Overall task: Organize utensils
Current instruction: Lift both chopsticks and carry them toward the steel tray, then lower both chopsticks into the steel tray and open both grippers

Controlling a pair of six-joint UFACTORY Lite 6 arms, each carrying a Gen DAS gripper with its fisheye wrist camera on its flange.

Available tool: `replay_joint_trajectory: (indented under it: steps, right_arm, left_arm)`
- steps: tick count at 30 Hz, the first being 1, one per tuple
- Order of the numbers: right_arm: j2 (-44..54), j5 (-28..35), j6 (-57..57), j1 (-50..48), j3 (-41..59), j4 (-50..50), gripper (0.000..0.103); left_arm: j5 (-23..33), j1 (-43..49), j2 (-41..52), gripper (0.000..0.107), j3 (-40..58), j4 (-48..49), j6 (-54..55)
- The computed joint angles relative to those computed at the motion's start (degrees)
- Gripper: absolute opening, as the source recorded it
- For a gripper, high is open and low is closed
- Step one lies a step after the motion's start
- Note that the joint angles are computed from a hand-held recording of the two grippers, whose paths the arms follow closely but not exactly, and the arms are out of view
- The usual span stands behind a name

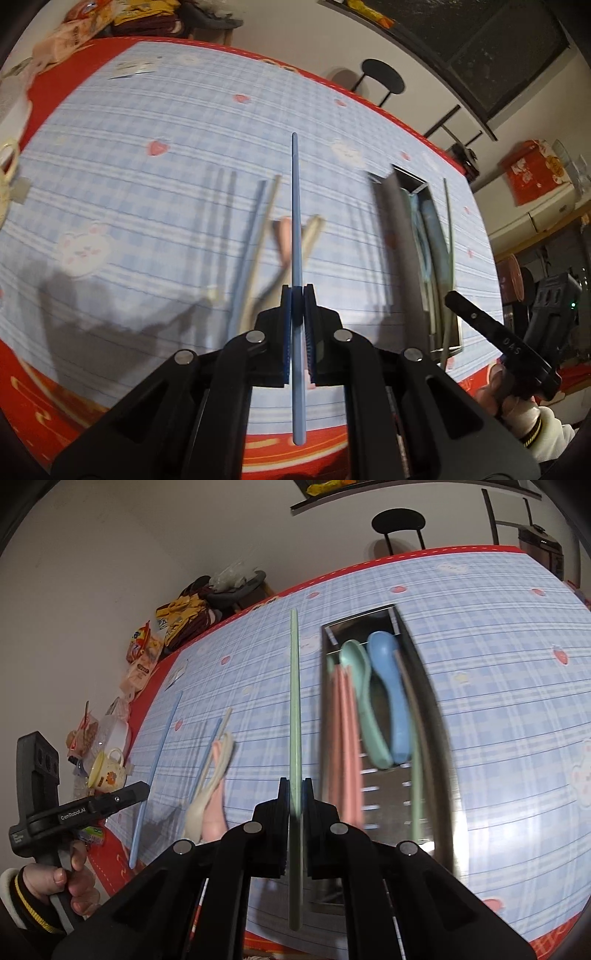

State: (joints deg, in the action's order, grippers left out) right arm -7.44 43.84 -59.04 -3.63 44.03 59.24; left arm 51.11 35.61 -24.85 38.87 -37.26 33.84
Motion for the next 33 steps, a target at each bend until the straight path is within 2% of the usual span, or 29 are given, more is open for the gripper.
replay_joint_trajectory:
  steps: [5,10,18,26,33]
  right_arm:
    - [1.97,2.75,-2.37,-5.4,2.34,-2.38,0.007]
    - [6.69,5.14,-1.87,-9.0,7.36,-6.05,0.007]
    - [13.89,8.43,1.14,-10.78,15.27,-10.02,0.007]
    - [17.48,8.58,2.38,-10.44,17.86,-12.96,0.007]
    - [20.17,8.86,3.94,-9.95,20.23,-13.52,0.007]
  left_arm:
    - [-5.12,-13.03,-1.47,0.01,-1.22,0.6,-8.99]
    - [-11.32,-23.77,1.17,0.01,-0.7,-0.74,-15.51]
    - [-20.19,-36.36,6.53,0.01,1.16,-4.83,-21.74]
    - [-26.36,-43.17,12.46,0.01,2.86,-9.79,-22.39]
    - [-25.78,-44.26,17.56,0.01,5.04,-13.93,-20.56]
